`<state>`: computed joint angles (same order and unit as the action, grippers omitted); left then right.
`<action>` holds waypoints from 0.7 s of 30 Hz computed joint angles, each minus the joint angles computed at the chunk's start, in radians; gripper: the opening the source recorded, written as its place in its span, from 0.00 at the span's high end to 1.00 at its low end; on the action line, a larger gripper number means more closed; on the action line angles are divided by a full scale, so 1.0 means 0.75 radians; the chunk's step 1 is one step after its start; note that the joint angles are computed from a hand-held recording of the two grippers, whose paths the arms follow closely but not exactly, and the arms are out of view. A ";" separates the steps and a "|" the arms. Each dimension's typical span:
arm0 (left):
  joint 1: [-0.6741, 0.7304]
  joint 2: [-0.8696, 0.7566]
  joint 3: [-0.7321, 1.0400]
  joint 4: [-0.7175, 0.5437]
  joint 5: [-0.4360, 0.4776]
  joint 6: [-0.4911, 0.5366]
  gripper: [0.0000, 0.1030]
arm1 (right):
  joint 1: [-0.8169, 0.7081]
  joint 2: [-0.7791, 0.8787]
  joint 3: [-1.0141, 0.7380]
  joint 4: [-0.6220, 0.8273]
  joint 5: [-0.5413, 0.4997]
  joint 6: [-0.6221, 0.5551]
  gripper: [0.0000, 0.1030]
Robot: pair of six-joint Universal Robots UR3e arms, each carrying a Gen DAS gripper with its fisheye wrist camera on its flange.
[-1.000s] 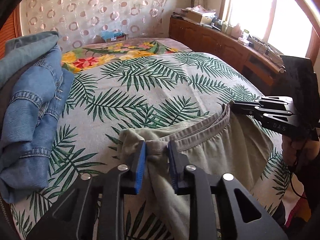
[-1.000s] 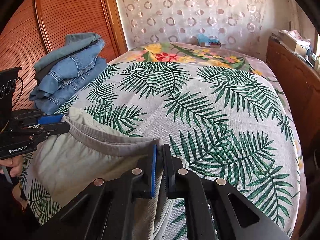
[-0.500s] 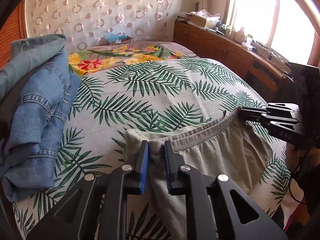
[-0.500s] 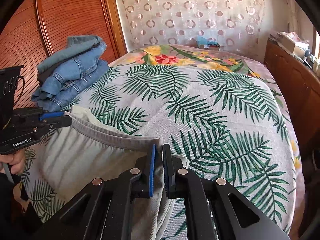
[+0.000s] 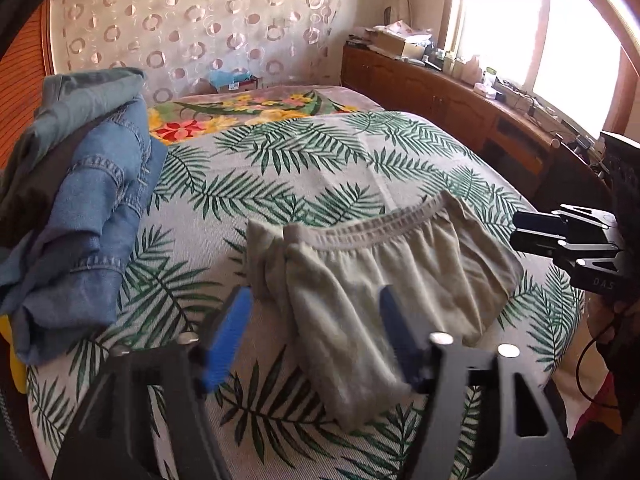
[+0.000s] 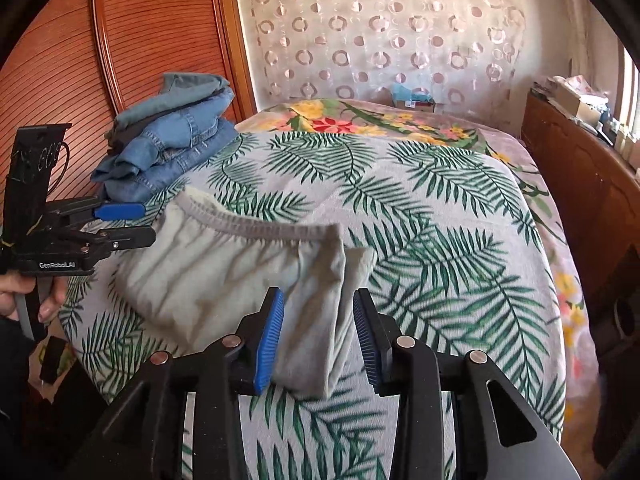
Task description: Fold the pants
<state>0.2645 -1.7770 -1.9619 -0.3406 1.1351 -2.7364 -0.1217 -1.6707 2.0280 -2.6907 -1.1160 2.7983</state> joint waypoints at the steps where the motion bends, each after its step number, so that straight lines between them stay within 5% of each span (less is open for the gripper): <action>1: 0.003 0.007 -0.020 0.009 0.000 0.000 0.25 | -0.004 -0.015 0.012 0.011 -0.001 -0.006 0.64; 21: 0.013 0.083 -0.236 0.070 0.047 0.067 0.25 | -0.070 -0.137 0.151 0.118 0.027 -0.110 0.64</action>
